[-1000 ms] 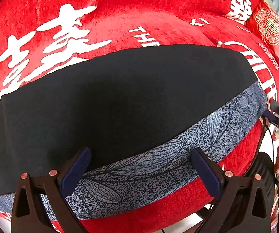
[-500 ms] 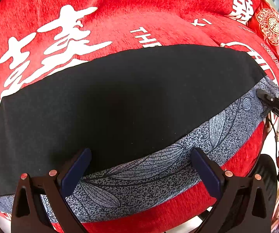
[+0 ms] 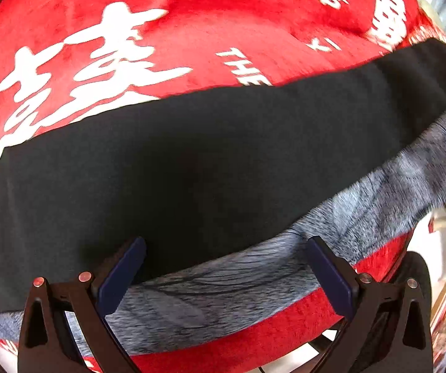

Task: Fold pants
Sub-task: 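Grasp the trouser band end with the right gripper and lift it over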

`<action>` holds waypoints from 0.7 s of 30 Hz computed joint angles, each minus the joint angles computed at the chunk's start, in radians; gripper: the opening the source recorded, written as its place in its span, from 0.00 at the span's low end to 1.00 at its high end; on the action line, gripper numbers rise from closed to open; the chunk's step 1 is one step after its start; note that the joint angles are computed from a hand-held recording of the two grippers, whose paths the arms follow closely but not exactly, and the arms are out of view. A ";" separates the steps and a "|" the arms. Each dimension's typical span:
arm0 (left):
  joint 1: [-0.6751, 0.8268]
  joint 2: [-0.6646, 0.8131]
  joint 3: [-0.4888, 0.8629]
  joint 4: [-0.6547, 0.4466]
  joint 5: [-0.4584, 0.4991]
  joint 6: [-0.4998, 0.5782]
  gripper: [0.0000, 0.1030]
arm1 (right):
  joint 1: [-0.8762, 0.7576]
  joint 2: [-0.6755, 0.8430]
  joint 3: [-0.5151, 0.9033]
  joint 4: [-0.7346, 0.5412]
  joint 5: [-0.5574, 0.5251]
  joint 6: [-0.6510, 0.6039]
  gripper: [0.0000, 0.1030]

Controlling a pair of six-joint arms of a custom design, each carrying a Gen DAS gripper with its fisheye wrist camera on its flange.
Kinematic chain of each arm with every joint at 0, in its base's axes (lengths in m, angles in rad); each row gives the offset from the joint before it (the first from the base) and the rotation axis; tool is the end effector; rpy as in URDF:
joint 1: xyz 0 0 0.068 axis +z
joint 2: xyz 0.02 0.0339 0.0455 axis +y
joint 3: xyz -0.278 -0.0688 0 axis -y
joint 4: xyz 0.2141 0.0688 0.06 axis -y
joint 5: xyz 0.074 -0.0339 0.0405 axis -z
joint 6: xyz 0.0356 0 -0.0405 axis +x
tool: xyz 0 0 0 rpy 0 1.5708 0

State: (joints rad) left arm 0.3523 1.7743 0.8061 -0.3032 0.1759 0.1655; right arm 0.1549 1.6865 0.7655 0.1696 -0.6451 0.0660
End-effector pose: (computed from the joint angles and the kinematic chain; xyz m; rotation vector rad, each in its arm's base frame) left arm 0.2641 0.0905 0.1392 -0.2245 2.7963 -0.1308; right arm 0.2973 0.0681 0.1855 -0.4282 2.2437 0.8591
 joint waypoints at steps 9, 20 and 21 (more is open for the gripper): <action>0.129 0.044 0.023 0.021 -0.085 0.210 1.00 | 0.224 -0.095 0.043 -0.069 0.164 0.013 0.17; 0.348 0.086 0.199 -0.226 0.016 0.756 1.00 | 0.415 -0.131 0.093 -0.138 0.255 -0.004 0.17; 0.343 0.138 0.184 -0.178 -0.051 0.744 1.00 | 0.439 -0.118 0.102 -0.137 0.264 0.002 0.17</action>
State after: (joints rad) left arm 0.6952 1.9120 0.9902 -0.4809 0.1246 0.9096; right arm 0.5936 1.5684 0.8677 0.0326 -0.3808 0.0684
